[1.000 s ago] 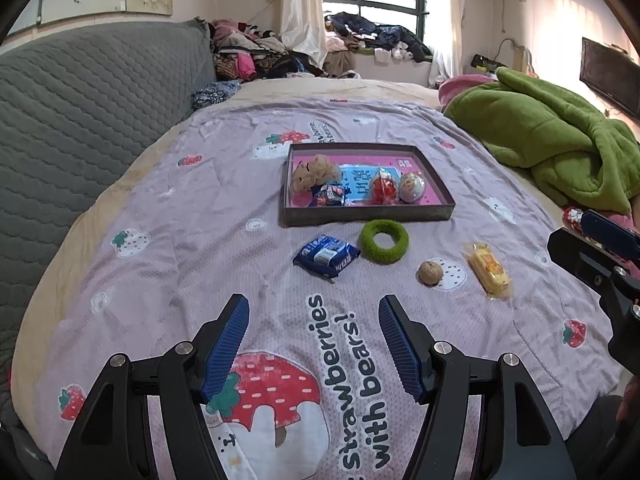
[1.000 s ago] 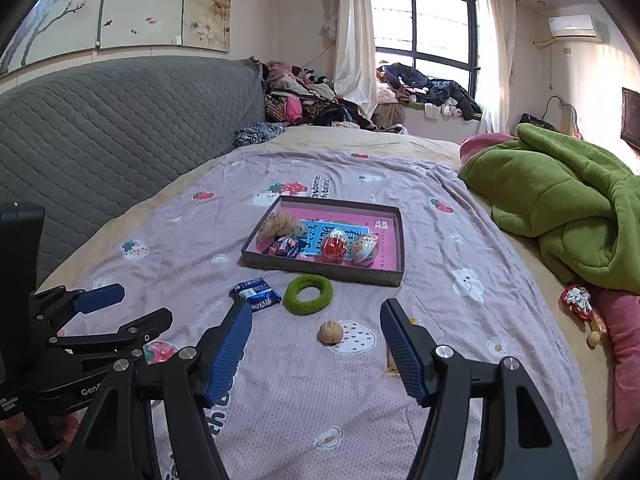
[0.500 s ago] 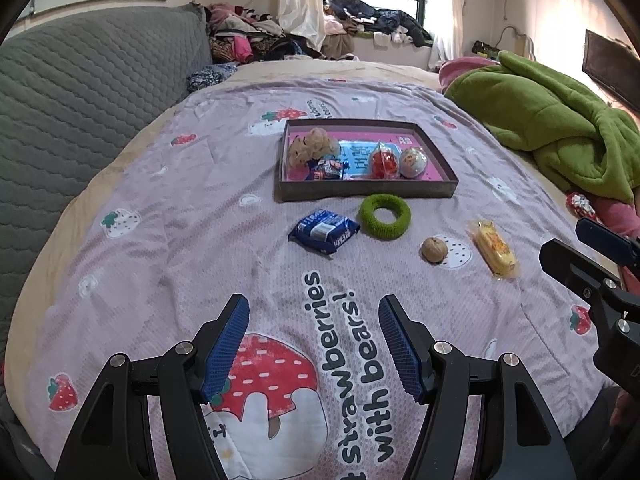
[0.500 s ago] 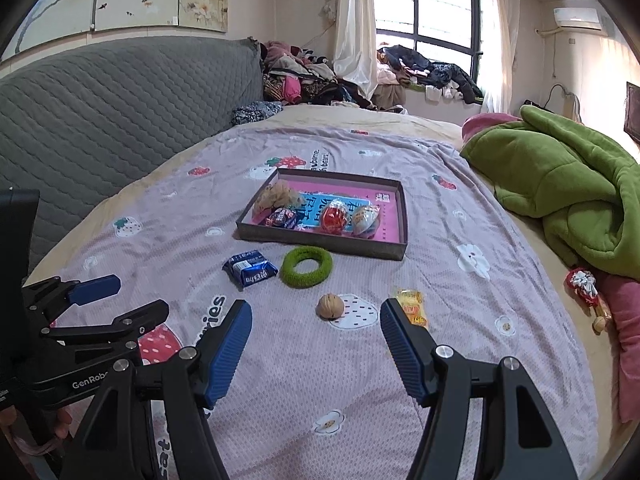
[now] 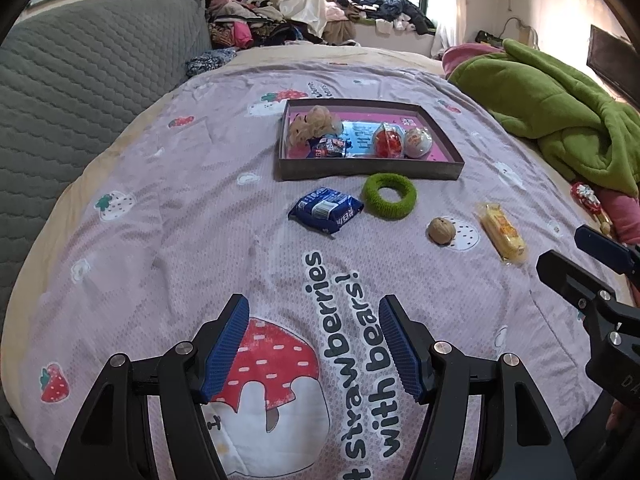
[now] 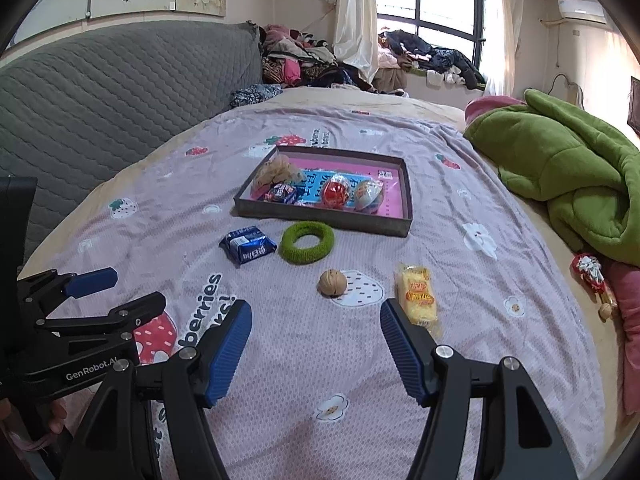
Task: Organize objects
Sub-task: 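Pull both tools back and hover them over the remaining items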
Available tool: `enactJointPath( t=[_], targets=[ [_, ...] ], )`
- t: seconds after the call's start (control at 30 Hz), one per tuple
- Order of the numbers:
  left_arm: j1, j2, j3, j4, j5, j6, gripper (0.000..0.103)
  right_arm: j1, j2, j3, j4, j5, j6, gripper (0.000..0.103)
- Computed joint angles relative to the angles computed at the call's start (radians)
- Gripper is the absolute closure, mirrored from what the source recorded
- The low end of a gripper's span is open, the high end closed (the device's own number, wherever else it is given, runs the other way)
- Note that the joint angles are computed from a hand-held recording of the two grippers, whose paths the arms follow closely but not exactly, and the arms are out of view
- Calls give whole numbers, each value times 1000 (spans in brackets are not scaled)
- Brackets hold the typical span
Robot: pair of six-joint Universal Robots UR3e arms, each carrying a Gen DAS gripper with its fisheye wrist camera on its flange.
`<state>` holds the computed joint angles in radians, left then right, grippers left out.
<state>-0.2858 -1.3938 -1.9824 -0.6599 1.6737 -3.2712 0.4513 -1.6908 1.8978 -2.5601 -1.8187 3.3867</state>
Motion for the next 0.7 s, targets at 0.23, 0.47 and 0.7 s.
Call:
enactJointPath(
  t=[0.23,0.47,0.7],
  targets=[
    [8,-16,-16,9,-1,-3,34,-11,15,24,-5,7,7,37],
    [14,-34,-27,27,-8,-5,34,-16,37,44,-27,15,6,37],
    [13,-64,-38,69,-23,3,34,-34,53,65,-56,38,1,37]
  ],
)
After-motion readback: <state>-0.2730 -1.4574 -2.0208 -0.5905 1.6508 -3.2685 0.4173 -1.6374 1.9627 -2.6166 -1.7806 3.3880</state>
